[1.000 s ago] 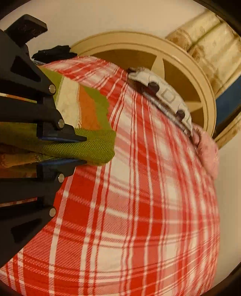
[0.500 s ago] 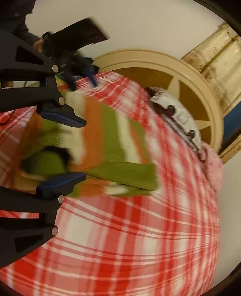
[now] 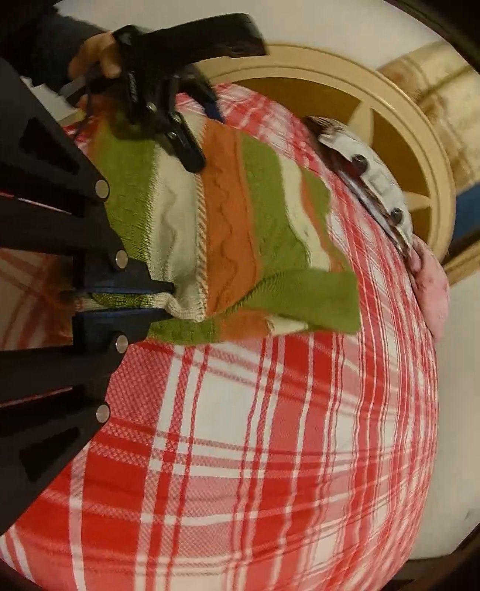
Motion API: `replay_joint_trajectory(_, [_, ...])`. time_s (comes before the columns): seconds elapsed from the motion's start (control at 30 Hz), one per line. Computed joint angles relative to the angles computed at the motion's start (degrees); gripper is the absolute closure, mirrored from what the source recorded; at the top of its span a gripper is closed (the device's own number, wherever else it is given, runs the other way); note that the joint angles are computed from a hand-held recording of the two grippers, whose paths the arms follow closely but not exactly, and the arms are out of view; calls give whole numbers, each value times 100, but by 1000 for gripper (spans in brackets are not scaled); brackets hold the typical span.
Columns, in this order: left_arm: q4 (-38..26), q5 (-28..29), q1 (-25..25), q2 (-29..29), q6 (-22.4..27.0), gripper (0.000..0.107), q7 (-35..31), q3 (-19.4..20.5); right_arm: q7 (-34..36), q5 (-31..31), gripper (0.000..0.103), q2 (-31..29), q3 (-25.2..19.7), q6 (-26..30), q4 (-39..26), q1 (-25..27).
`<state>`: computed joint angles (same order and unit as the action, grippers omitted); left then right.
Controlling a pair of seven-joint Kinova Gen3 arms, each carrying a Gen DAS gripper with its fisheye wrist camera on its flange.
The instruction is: Fold small clothes
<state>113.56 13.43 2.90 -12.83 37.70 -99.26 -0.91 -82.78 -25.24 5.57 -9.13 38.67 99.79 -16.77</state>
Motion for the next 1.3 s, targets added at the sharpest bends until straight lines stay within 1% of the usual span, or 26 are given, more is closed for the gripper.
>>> replay_joint_trajectory(0.03, [-28, 122, 57, -4, 71, 4, -58, -129, -40, 43, 98, -15, 9, -3, 0, -9])
replay_joint_trajectory(0.07, [-60, 152, 59, -17, 148, 4, -76, -152, -120, 156, 98, -49, -7, -18, 11, -16])
replay_joint_trajectory(0.13, [-139, -9, -54, -46, 293, 4, 63, 2, -128, 173, 97, -66, 96, -12, 27, -88])
replay_joint_trajectory(0.17, [-138, -56, -56, -77, 308, 4, 109, 45, -27, 41, 97, -12, 39, 85, -16, 36])
replay_joint_trajectory(0.2, [-141, -183, -79, -144, 345, 4, 200, 124, 23, 2, 96, 24, 26, 129, -50, 53])
replay_joint_trajectory(0.23, [-152, -321, -122, -182, 371, 4, 338, 215, -18, 39, 91, 32, 30, 120, -62, 49])
replay_joint_trajectory(0.27, [-132, -366, -105, -238, 370, 4, 402, 239, -118, 81, 84, 31, 17, 111, -62, 77])
replay_joint_trajectory(0.3, [-109, -351, -63, -308, 383, 4, 393, 204, -128, 45, 81, 19, -26, 105, -42, 155])
replay_joint_trajectory(0.33, [-101, -412, -71, -429, 425, 4, 474, 236, -141, 2, 73, 9, -173, 75, -15, 316])
replay_joint_trajectory(0.37, [-81, -467, -69, -517, 428, 4, 516, 248, -189, -4, 65, -52, -415, 26, 54, 582])
replay_joint_trajectory(0.4, [-84, -524, -62, -628, 475, 4, 549, 260, -330, 59, 62, -155, -652, -40, 143, 840])
replay_joint_trajectory(0.43, [-85, -569, -57, -673, 483, 4, 571, 261, -548, 209, 60, -237, -918, -64, 181, 1073])
replay_joint_trajectory(0.5, [-148, -762, -144, -891, 647, 4, 773, 373, -1011, 675, 59, -426, -1449, -97, 221, 1489])
replay_joint_trajectory(0.57, [-234, -820, -144, -1053, 811, 4, 882, 360, -1378, 1141, 59, -733, -1744, -162, 312, 1676])
replay_joint_trajectory(0.63, [-292, -874, -135, -1297, 950, 4, 961, 369, -1818, 1607, 59, -1114, -1678, -189, 368, 1451])
replay_joint_trajectory(0.67, [-311, -938, -158, -1420, 983, 4, 1017, 426, -2037, 1840, 59, -1243, -1515, -212, 389, 1185])
replay_joint_trajectory(0.7, [-340, -1003, -181, -1550, 1040, 4, 1072, 484, -2238, 2073, 58, -1461, -1458, -234, 418, 993])
replay_joint_trajectory(0.73, [-353, -1048, -190, -1634, 1081, 4, 1107, 508, -2433, 2306, 53, -1607, -1436, -253, 436, 841])
replay_joint_trajectory(0.77, [-378, -1102, -229, -1803, 1158, 4, 1195, 587, -2604, 2539, 50, -1758, -1349, -288, 466, 612])
replay_joint_trajectory(0.8, [-404, -1115, -216, -1891, 1210, 4, 1223, 582, -2777, 2772, 50, -1906, -1349, -327, 490, 448])
replay_joint_trajectory(0.87, [-457, -1118, -170, -2078, 1306, 4, 1242, 531, -3121, 3238, 50, -2165, -1534, -349, 506, 306])
replay_joint_trajectory(0.93, [-494, -1119, -188, -2221, 1325, 4, 1303, 523, -3492, 3704, 50, -2410, -1784, -322, 515, 272])
replay_joint_trajectory(1.0, [-541, -1085, -156, -2317, 1331, 4, 1329, 491, -3842, 4111, 50, -2540, -1891, -236, 480, 111])
replay_joint_trajectory(1.07, [-565, -1069, -141, -2419, 1263, 4, 1341, 481, -4017, 4273, 50, -2660, -2058, -203, 435, 164])
replay_joint_trajectory(1.2, [-591, -1026, -59, -2501, 1208, 4, 1307, 473, -4000, 4231, 49, -2883, -2188, -154, 387, 267])
replay_joint_trajectory(1.3, [-576, -1013, -49, -2532, 1186, 4, 1306, 492, -3913, 4141, 49, -2956, -2190, -109, 361, 268])
